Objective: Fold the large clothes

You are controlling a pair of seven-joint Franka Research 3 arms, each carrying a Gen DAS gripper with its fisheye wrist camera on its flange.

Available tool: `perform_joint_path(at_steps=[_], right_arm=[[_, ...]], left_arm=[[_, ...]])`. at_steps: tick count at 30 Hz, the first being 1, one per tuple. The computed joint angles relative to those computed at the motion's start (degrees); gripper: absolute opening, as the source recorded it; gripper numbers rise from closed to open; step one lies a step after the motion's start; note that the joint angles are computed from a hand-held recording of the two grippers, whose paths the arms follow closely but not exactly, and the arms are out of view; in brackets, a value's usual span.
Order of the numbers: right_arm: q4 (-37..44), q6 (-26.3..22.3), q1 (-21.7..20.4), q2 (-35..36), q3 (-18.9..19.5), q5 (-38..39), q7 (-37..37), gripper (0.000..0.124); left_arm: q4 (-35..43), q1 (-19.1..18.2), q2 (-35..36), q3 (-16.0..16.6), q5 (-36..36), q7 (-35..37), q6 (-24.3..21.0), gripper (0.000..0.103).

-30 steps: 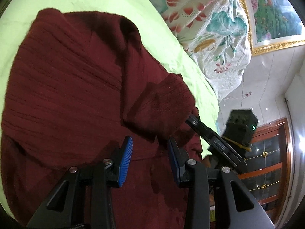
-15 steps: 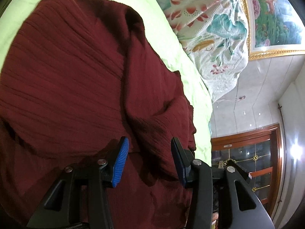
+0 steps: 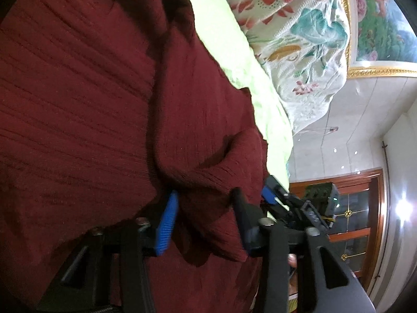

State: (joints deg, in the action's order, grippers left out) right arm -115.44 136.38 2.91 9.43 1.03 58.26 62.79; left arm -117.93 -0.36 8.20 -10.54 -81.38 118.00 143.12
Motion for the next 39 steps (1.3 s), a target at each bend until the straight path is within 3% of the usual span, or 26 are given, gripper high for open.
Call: perform_joint_path(at_steps=[1,2,6,8,9,11,14,18,20,22,23,24,27,30,32,34,36,37,39], right_arm=[[0.00,0.08,0.01,0.05,-0.09,-0.45,0.21,0.017],[0.42,0.51,0.25,0.61,-0.01,-1.05,0.79,0.005],[0.41,0.22,-1.88,-0.44,0.60,10.56,-7.03,0.005],[-0.87,-0.91,-3.39,-2.24,0.41,23.97,-16.76,0.005],[-1.85,-3.69,-4.91,-3.42,0.15,31.95,-22.88,0.005],[-3.14,-4.21,-4.18,-4.51,-1.17,36.99,-28.42,0.005],[-4.46,-1.55,-2.46,-5.18,-1.69,30.33,-28.47,0.005],[-6.21,-1.86,-1.51,-4.51,-2.15,21.03,-22.10,0.009],[-6.78,-4.12,-2.16,-4.24,-2.69,19.66,-19.28,0.034],[-7.81,-3.52,-2.53,-5.24,-2.96,19.78,-19.18,0.056],[-7.85,-3.55,-2.68,-5.58,-3.14,19.74,-19.13,0.060],[-7.86,-4.09,-2.97,-5.99,-3.43,19.70,-18.99,0.060],[-6.83,-4.67,-3.02,-5.76,-3.51,19.85,-18.51,0.060],[-5.55,-3.73,-2.31,-4.75,-2.94,17.71,-17.53,0.060],[-4.88,-2.23,-1.62,-3.69,-2.42,14.96,-15.21,0.060],[-4.34,-1.31,-1.23,-2.43,-2.08,12.93,-10.91,0.059],[-3.71,-1.93,-1.59,-1.49,-1.75,14.20,-10.53,0.037],[-3.33,-2.44,-1.68,-1.29,-1.64,13.48,-10.15,0.010],[-3.26,-3.00,-1.84,-2.03,-1.21,14.53,-11.95,0.005]], left_arm=[[0.01,0.07,-0.02,-0.02,-0.42,0.91,-0.09,0.010],[0.04,0.05,-0.16,-0.02,-0.32,1.72,-0.04,0.003],[-1.50,-0.87,-4.11,0.00,-3.00,9.05,5.25,0.002],[-2.58,-1.24,-7.25,0.66,-8.04,15.74,7.59,0.002],[-3.32,-1.48,-8.93,1.18,-10.80,19.69,8.49,0.002],[-4.91,-2.01,-11.55,2.15,-13.54,25.66,9.15,0.002],[-7.05,-3.43,-12.72,2.24,-8.88,26.36,12.03,0.002],[-9.00,-4.86,-10.30,2.14,5.03,16.45,12.77,0.003],[-9.68,-5.12,-9.83,2.38,4.74,16.02,11.74,0.004],[-10.40,-4.90,-10.41,2.82,3.14,16.59,10.58,0.014],[-10.81,-4.65,-10.97,3.21,1.88,17.23,9.84,0.026],[-11.11,-4.50,-11.44,3.47,0.62,17.72,9.82,0.037],[-10.96,-3.95,-11.82,4.29,-2.99,18.54,9.25,0.055],[-8.20,-3.32,-9.12,4.33,-1.91,14.14,7.78,0.058],[-6.24,-3.30,-6.70,3.51,3.85,9.11,8.35,0.058],[-4.57,-3.30,-4.60,2.58,9.14,5.02,8.42,0.053],[-3.45,-3.19,-3.33,1.58,12.08,3.89,8.57,0.005],[-3.60,-3.29,-3.58,1.10,13.49,3.09,9.87,0.003],[-5.80,-3.70,-6.41,0.24,12.87,5.17,14.85,0.003]])
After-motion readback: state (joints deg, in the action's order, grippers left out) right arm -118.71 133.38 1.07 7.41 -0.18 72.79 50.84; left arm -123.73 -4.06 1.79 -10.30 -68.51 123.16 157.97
